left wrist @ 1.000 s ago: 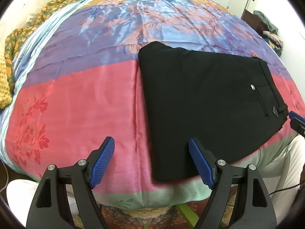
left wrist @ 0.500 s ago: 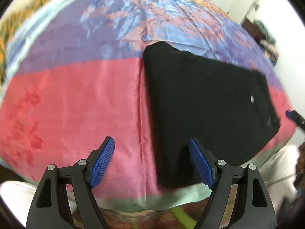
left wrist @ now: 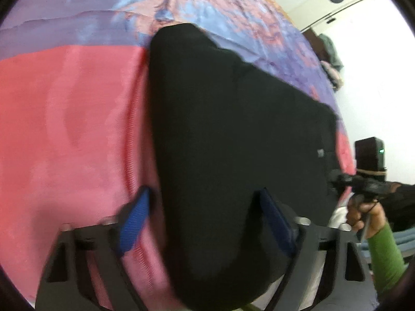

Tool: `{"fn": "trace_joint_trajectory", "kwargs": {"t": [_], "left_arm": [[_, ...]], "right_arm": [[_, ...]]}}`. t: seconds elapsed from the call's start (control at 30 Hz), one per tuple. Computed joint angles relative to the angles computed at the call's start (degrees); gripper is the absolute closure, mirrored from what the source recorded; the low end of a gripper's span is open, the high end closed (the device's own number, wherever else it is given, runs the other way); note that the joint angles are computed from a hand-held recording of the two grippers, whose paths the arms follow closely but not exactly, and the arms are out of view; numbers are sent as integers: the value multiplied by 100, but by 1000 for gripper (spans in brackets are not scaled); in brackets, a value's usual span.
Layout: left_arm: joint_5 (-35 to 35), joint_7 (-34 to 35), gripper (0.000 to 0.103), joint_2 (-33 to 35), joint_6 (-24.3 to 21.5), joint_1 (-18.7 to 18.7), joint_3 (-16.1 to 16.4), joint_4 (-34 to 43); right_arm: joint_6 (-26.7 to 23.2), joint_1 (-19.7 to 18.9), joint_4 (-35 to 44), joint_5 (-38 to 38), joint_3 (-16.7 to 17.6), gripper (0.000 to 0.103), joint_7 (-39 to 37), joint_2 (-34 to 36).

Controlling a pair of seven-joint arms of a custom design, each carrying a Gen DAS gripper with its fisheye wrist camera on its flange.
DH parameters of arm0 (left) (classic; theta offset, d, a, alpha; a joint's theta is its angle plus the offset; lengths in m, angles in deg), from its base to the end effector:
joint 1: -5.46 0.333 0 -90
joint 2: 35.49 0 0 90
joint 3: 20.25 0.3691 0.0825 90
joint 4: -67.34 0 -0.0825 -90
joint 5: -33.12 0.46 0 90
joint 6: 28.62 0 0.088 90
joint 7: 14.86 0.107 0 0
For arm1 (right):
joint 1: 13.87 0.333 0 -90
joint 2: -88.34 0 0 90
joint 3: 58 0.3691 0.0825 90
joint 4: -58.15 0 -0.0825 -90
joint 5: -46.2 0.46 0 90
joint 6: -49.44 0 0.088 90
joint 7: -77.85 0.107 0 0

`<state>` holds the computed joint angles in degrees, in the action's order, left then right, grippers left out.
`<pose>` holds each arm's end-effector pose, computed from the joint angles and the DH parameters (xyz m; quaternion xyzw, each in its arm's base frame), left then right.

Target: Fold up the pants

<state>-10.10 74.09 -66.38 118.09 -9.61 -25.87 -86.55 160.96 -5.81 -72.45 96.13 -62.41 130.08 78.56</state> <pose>0.4093 -0.1433 0.4443 0.7407 -0.5968 0.2967 0.0846 0.5334 0.0847 0.4471 -0.7452 0.5396 0.2466 0.3046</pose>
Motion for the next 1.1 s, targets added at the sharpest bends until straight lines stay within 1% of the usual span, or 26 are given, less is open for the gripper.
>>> {"fn": "trace_joint_trajectory", "kwargs": {"t": [0.03, 0.07, 0.1, 0.13, 0.2, 0.27, 0.3, 0.4, 0.43, 0.47, 0.5, 0.53, 0.57, 0.6, 0.63, 0.67, 0.7, 0.73, 0.77, 0.8, 0.87, 0.9, 0.93, 0.97, 1.03, 1.1], "left_arm": [[74, -58, 66, -15, -2, 34, -43, 35], [80, -20, 76, -58, 28, 16, -35, 47], [30, 61, 82, -106, 47, -30, 14, 62], [110, 37, 82, -168, 51, 11, -12, 88], [193, 31, 83, -295, 155, 52, -12, 188], [166, 120, 83, -353, 331, 40, 64, 301], [252, 117, 83, -347, 410, 96, 47, 393], [883, 107, 82, -139, 765, 422, -139, 792], [1008, 114, 81, -68, 846, 473, -133, 872], [1230, 45, 80, 100, 965, 606, -216, 1009], [1454, -86, 72, 233, 1007, 732, -321, 1086], [1926, -428, 57, 419, 963, 1058, -587, 1188], [2468, -847, 46, 558, 868, 1390, -879, 1245], [3124, -1345, 36, 672, 740, 1759, -1226, 1279], [3787, -1824, 37, 714, 527, 2096, -1570, 1263], [4210, -2126, 38, 695, 240, 2242, -1754, 1229], [4391, -2281, 39, 611, 59, 2230, -1786, 1144], [4421, -2381, 38, 407, 63, 2120, -1734, 932], [4444, -2515, 37, 197, 117, 2005, -1694, 730], [4463, -2697, 33, -101, 139, 1871, -1675, 487], [4644, -3067, 26, -510, 61, 1742, -1729, 253], [4773, -3296, 21, -701, -50, 1714, -1831, 194], [4919, -3506, 18, -893, -191, 1693, -1944, 164], [5051, -3655, 17, -1030, -277, 1665, -2006, 144], [5349, -4016, 9, -1306, -495, 1661, -2237, 191], [5707, -4305, 5, -1500, -656, 1700, -2455, 282]], "right_arm": [[38, 20, 26, -74, 31, 44, -62, -12], [109, 51, 8, -117, 61, 51, -199, -120], [173, 84, -28, -133, 70, 59, -309, -234], [224, 122, -47, -160, 73, 63, -383, -347], [249, 230, 37, -118, 53, 66, -465, -468], [263, 351, 231, 142, 11, 67, -627, -481], [325, 398, 327, 229, 13, 67, -704, -464], [552, 497, 797, 507, 23, 67, -956, -207], [651, 504, 961, 605, 37, 67, -1012, -88], [712, 498, 1189, 752, 36, 67, -1032, 114], [705, 462, 1352, 838, 42, 66, -1029, 288], [785, 421, 1507, 829, 88, 65, -963, 461], [1159, 366, 1621, 554, 176, 59, -724, 661], [1482, 322, 1662, 89, 265, 51, -307, 817], [1684, 296, 1683, -386, 338, 51, 131, 922], [1994, 270, 1639, -1263, 396, 51, 923, 1022], [2184, 235, 1529, -1814, 413, 51, 1390, 1023], [2340, 191, 1377, -1964, 421, 51, 1508, 932], [2624, 140, 1029, -1729, 396, 51, 1337, 655], [2767, 131, 816, -1640, 367, 49, 1274, 453], [3074, 156, 276, -1656, 306, 32, 1212, -122], [3191, 196, 67, -1751, 271, 15, 1225, -372], [3308, 243, -125, -1888, 258, 3, 1290, -611], [3410, 262, -346, -2100, 269, 0, 1382, -911], [3610, 274, -805, -2555, 385, 0, 1650, -1506], [3728, 339, -1143, -2826, 404, 0, 1800, -1965]]}}
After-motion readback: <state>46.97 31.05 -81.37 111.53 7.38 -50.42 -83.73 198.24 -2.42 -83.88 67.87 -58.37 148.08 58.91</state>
